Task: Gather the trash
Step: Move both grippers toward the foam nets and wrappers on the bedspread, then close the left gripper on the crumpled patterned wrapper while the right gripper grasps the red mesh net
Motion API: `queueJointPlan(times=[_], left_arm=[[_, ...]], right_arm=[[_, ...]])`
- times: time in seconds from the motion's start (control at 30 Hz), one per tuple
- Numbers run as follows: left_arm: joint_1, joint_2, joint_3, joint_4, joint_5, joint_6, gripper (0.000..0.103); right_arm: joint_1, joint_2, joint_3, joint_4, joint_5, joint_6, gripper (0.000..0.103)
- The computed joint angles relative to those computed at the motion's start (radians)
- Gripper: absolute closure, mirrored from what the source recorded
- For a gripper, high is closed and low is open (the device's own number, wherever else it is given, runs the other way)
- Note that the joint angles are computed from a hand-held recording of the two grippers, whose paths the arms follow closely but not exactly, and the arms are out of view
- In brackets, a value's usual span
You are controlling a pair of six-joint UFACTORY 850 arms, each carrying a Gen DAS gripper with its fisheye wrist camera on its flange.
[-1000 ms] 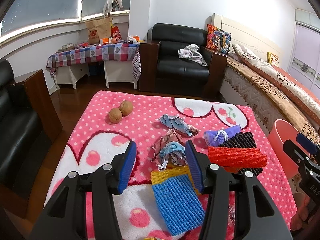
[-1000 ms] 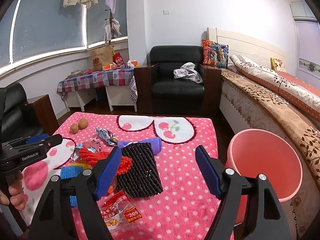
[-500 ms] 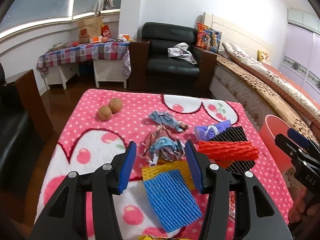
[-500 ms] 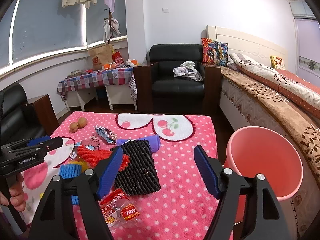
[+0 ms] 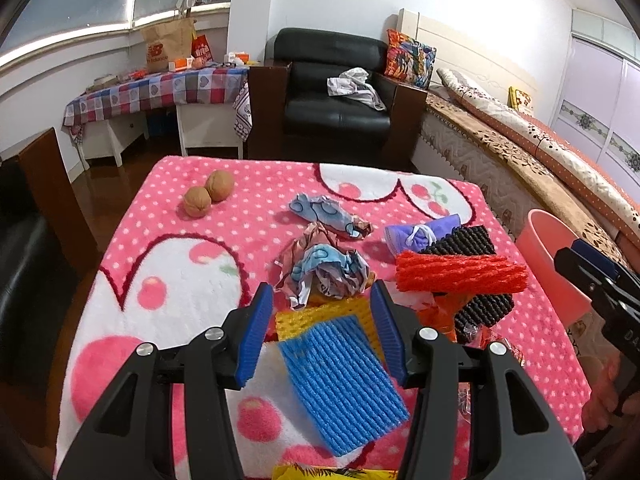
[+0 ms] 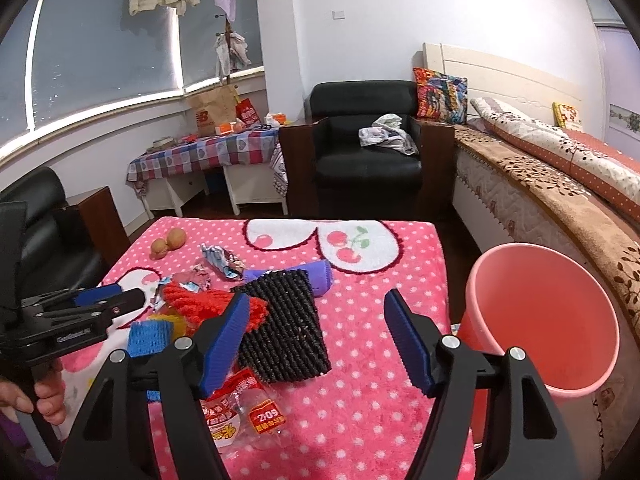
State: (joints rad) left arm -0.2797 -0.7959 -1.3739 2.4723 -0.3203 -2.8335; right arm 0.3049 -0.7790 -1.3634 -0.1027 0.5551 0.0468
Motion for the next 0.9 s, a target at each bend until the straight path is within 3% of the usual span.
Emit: queueJointPlan(times=[0.4,0.6,0.73,0.9], left_arm=[[0.018,-0.051,-0.097,-0.006,0.073,0.016,0.052],[0.024,-0.084,-0.156,-0.084,0.103,0.110,0.052],[0.033,-0.105,-0.187,-0.110,0.136,0.135,0.063],[0.042,-0.121,-0.206,-0.028,0.172,0.042,0.077]], right_arm=[[0.006,-0.032,-0.030,-0.239,0.052,0.188,0.034],[0.025,-0.066,-0.093,-0.345,-0.012,0.271,0.034],[0.040,-0.094,-0.142,-0.422,-0.054,0.341,0.034],[0.045,-0.115,-0.174,-0.537,-0.087,0.457,0.034]])
